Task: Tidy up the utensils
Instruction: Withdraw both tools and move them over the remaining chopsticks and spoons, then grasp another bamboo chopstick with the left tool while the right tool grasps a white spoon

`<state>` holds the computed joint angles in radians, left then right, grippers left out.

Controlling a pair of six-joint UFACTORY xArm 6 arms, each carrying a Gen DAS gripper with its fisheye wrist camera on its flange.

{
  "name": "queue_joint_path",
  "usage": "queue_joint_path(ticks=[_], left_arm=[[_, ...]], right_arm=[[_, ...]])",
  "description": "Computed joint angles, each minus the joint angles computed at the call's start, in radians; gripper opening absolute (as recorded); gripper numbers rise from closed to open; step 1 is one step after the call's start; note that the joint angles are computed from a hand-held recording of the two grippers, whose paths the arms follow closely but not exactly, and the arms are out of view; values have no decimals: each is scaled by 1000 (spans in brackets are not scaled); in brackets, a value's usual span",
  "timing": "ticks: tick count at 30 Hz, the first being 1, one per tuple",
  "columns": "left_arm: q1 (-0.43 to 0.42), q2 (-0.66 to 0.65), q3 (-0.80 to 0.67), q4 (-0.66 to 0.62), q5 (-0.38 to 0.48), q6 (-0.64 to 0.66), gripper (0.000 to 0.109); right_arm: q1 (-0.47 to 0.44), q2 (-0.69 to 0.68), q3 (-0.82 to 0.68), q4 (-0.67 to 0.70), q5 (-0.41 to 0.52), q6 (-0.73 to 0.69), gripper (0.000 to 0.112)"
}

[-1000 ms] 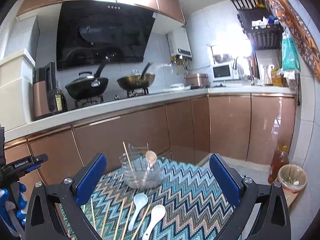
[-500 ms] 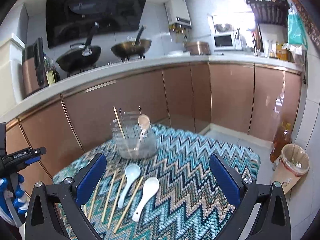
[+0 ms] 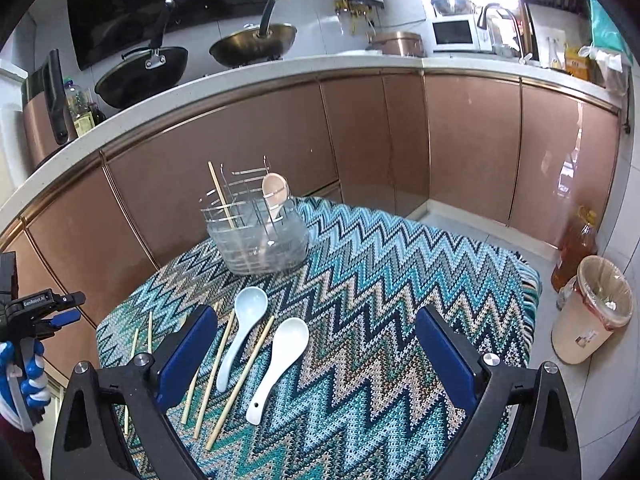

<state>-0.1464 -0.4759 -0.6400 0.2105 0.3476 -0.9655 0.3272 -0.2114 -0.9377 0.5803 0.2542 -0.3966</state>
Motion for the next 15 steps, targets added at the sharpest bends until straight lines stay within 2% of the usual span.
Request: queue_joint_path(ticks=[3, 8, 10, 12, 15], left_arm=[[18, 3, 13, -141, -5, 116, 54], [-18, 79, -37, -528, 8, 451, 53], [-32, 122, -74, -607, 29, 521, 52], [-39, 184, -132, -661, 62, 566, 46], [-38, 265, -207, -665, 114, 566, 42]], right_arm=[[-13, 31, -33, 75, 57, -63, 91], [-29, 95, -88, 111, 143, -107, 78], [-33, 126, -117, 122, 187, -123, 75], [-34, 149, -138, 128, 217, -136, 72], [-42, 191, -182, 156, 285, -160, 63]])
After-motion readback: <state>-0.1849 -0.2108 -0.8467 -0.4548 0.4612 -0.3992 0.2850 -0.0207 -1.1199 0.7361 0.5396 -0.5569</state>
